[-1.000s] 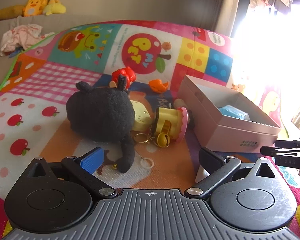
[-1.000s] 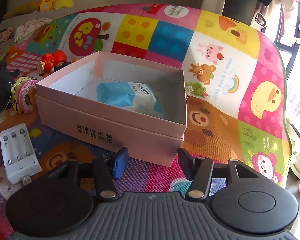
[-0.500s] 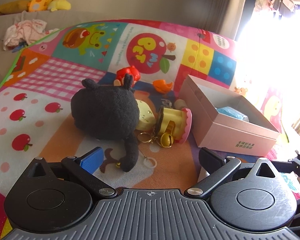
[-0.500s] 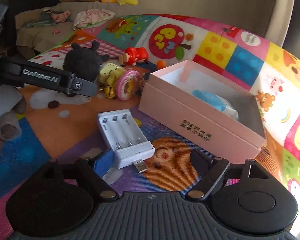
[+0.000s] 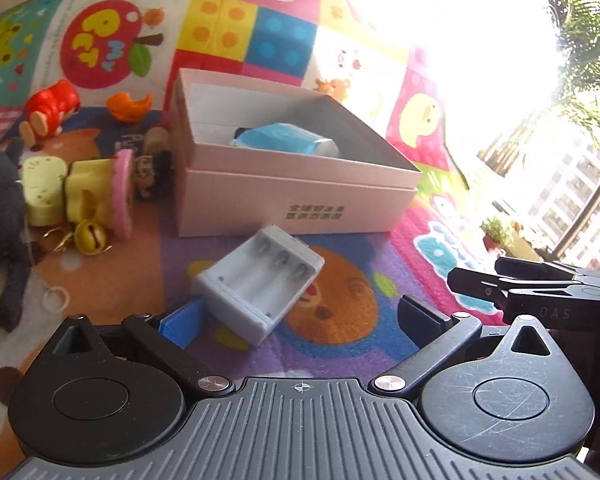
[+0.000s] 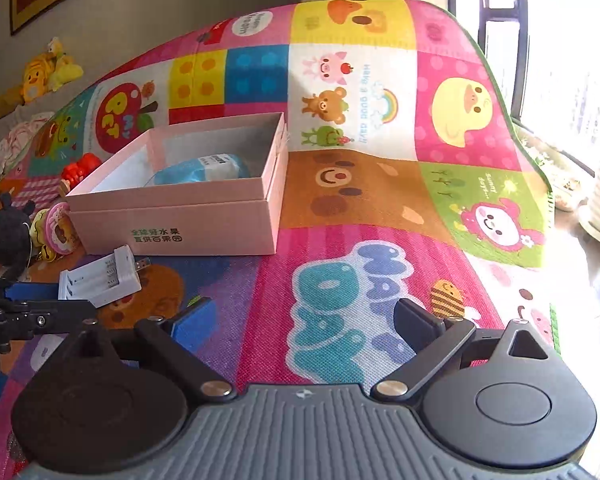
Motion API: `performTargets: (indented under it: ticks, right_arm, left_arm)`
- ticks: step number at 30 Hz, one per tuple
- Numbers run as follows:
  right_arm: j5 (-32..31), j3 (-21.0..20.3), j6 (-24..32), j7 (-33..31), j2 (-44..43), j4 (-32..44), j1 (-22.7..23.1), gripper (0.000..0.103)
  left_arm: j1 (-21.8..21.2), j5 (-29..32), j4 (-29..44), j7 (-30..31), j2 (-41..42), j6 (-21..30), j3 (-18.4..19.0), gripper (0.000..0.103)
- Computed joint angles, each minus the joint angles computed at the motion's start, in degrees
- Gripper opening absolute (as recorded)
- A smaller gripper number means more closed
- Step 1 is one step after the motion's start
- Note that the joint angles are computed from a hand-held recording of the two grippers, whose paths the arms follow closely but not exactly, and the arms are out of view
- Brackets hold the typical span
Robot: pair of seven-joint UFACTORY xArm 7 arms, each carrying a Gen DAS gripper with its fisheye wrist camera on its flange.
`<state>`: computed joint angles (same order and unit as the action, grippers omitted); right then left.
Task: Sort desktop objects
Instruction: 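Grasp the yellow toy with pink lid in the left gripper and lift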
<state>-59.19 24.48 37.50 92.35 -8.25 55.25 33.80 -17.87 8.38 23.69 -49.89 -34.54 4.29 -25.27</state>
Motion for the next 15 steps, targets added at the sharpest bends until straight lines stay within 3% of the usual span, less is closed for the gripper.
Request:
performTargets:
  ticks: [5,9,12,15]
  right_arm:
    - [-0.4,-0.02,-0.84,6.93,-1.85,-2.7,-1.55,0.099]
    - [-0.15,0.19,-1.86,7.79,-1.9,-3.59,-2.01,0.1]
    - [-0.79,0.5,-1.86,8.07,-1.35,-3.23,-2.11,0.101]
    - [-2.18,0.88,-0.64,8.25,-0.42,-2.38,-1.64,0.102]
  left_arm:
    - [3.94,3.69,6.42,2.79,9.85,-3.71,-3.33,0.103]
    - [10.68,6.43,5.9,-0.47,4.71,-2.59,-9.5,0.103]
    - [21.31,8.56,3.55,-8.0,-9.47,3.86,-18.45,0.103]
    - [27.24,11.26,4.11,-13.26,-17.17,15.83,-22.34,0.103]
